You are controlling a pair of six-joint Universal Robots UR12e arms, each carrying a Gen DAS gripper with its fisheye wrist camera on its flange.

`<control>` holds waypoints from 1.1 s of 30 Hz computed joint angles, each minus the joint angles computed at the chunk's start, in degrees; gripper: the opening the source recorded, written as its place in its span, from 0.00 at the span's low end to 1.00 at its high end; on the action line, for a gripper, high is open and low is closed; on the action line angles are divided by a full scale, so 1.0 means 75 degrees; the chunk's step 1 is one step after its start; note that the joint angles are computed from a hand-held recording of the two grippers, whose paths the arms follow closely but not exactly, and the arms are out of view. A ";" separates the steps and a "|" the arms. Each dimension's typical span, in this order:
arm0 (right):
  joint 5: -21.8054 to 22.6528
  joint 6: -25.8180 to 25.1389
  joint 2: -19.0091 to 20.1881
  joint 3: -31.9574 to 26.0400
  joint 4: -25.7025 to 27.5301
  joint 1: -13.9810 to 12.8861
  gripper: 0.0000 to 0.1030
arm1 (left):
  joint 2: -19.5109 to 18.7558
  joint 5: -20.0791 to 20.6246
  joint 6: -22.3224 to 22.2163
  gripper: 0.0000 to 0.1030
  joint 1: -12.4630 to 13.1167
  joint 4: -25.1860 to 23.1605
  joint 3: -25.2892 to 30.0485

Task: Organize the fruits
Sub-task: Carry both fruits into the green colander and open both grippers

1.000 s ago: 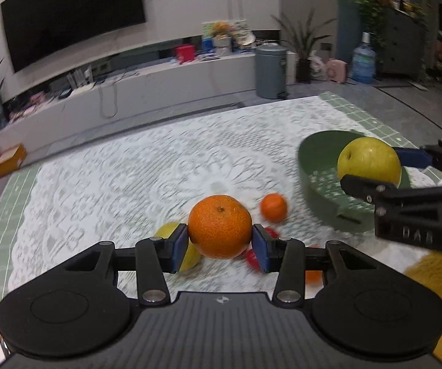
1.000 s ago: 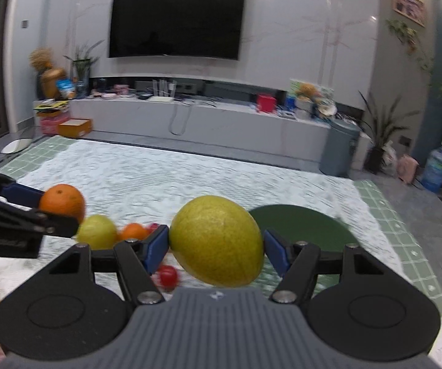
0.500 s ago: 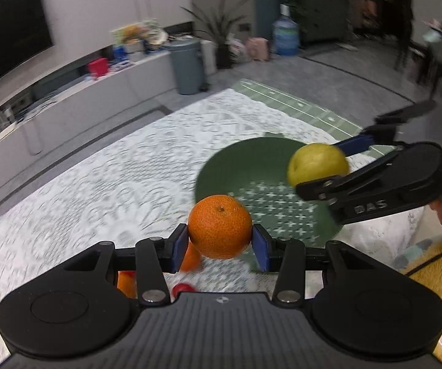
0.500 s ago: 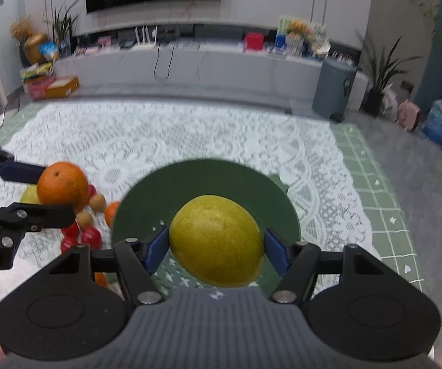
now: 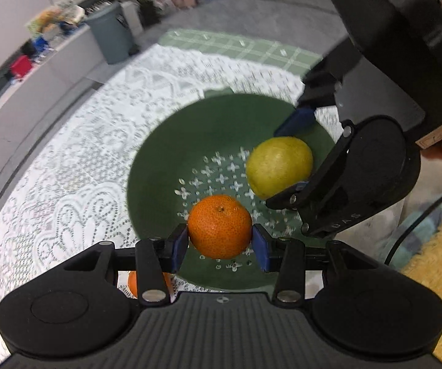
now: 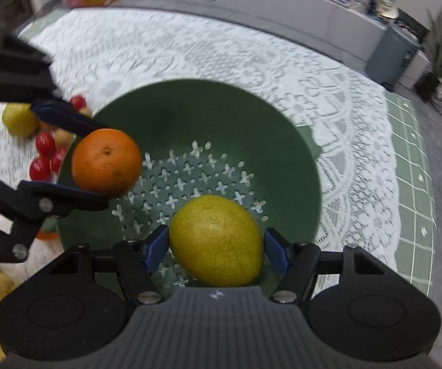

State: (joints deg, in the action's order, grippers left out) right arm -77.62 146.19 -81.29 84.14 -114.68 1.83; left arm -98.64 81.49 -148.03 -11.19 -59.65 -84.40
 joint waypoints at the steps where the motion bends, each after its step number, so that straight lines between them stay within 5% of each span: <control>1: -0.0009 -0.0134 0.0047 -0.0057 0.0097 0.0019 0.63 | -0.0067 0.0029 0.0071 0.49 -0.0007 -0.0177 0.0084; 10: -0.0115 -0.1075 0.0277 -0.0294 0.0628 0.0139 0.63 | -0.0469 0.0282 0.0487 0.49 -0.0006 -0.1295 0.0552; 22: -0.0511 -0.1082 0.0260 -0.0432 0.0880 0.0163 0.66 | -0.0649 -0.0060 0.0340 0.50 0.0058 -0.1940 0.0815; 33: -0.0596 -0.0878 0.0021 -0.0305 0.0475 0.0163 0.69 | -0.0236 -0.0388 0.0287 0.54 0.0168 -0.1253 0.0459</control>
State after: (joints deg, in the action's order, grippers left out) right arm -82.10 139.61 -81.14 81.85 -111.12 3.06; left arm -100.41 78.58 -145.88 -9.93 -69.04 -80.96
